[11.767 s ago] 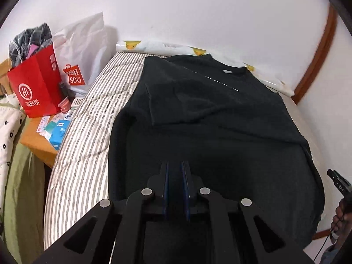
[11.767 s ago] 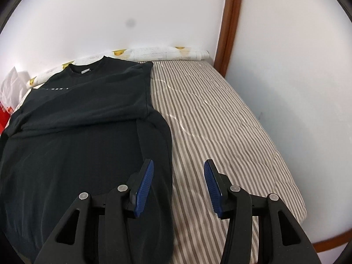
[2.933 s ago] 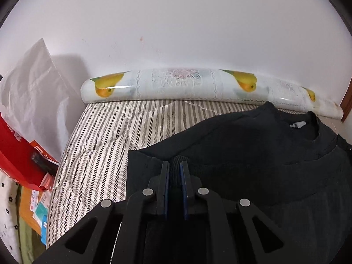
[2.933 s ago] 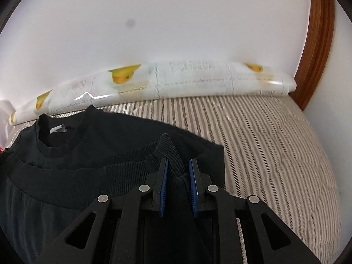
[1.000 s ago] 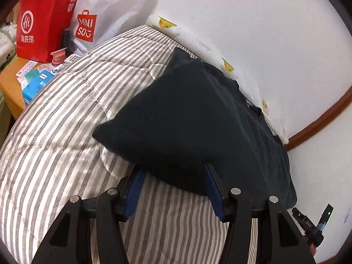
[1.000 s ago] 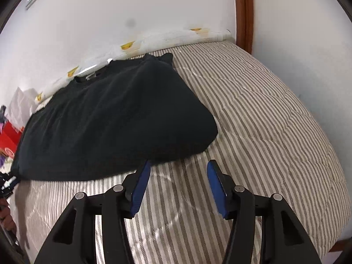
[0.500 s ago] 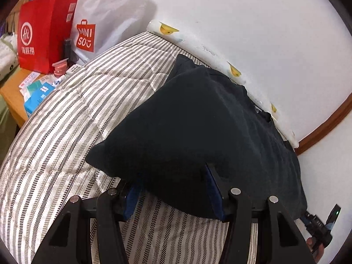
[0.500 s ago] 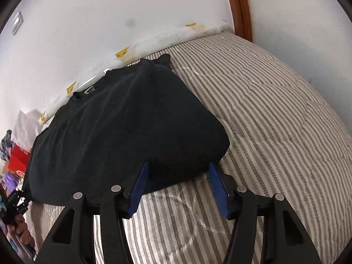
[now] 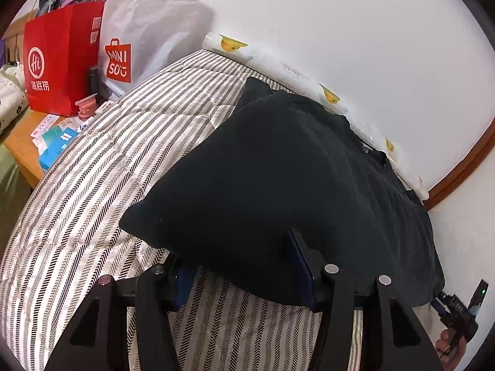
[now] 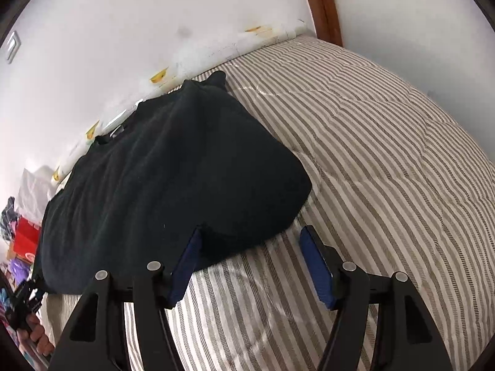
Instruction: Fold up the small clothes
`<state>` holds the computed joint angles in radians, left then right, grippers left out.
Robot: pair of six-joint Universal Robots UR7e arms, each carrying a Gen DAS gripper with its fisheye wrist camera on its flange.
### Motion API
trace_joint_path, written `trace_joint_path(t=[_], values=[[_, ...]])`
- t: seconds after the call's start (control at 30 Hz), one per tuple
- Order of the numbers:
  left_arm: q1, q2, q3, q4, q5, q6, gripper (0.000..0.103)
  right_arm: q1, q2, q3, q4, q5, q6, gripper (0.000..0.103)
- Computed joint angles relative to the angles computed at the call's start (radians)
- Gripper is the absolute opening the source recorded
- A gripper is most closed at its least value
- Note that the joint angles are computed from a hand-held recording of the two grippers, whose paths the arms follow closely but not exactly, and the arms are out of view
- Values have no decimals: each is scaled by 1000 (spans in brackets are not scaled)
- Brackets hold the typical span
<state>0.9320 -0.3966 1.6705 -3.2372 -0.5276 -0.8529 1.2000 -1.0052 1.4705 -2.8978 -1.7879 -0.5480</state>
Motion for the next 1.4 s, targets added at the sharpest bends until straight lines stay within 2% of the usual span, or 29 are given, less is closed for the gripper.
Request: trace_joint_path(t=[0.13, 0.17, 0.27, 0.3, 0.37, 0.4, 0.47, 0.57, 0.77, 1.2, 1.4], values=[[3, -3, 9, -30, -15, 5, 52, -3, 21, -40, 20, 52, 56, 69], [3, -2, 9, -36, -16, 8, 52, -10, 28, -56, 29, 86, 89, 69], [4, -1, 9, -44, -18, 10, 52, -14, 33, -71, 38, 109, 118, 68], [5, -1, 8, -40, -17, 9, 52, -14, 38, -83, 45, 111, 129, 66], [6, -1, 6, -35, -15, 6, 49, -7, 50, -97, 37, 85, 130, 52], [6, -1, 5, -33, -13, 2, 47, -7, 50, -97, 37, 85, 130, 49], [7, -3, 10, -37, -18, -7, 35, -9, 52, -105, 58, 94, 123, 36], [3, -8, 21, -69, -21, 15, 14, -15, 42, -101, 83, 127, 99, 28], [-20, -20, 53, -89, -21, 34, 12, -14, 11, -42, 20, 130, 32, 25], [-154, -69, 161, 239, 44, -242, 12, -26, -140, 144, -33, 111, -33, 25], [-210, -70, 213, 278, 26, -342, 12, -60, -223, 232, -47, 147, -33, 25]])
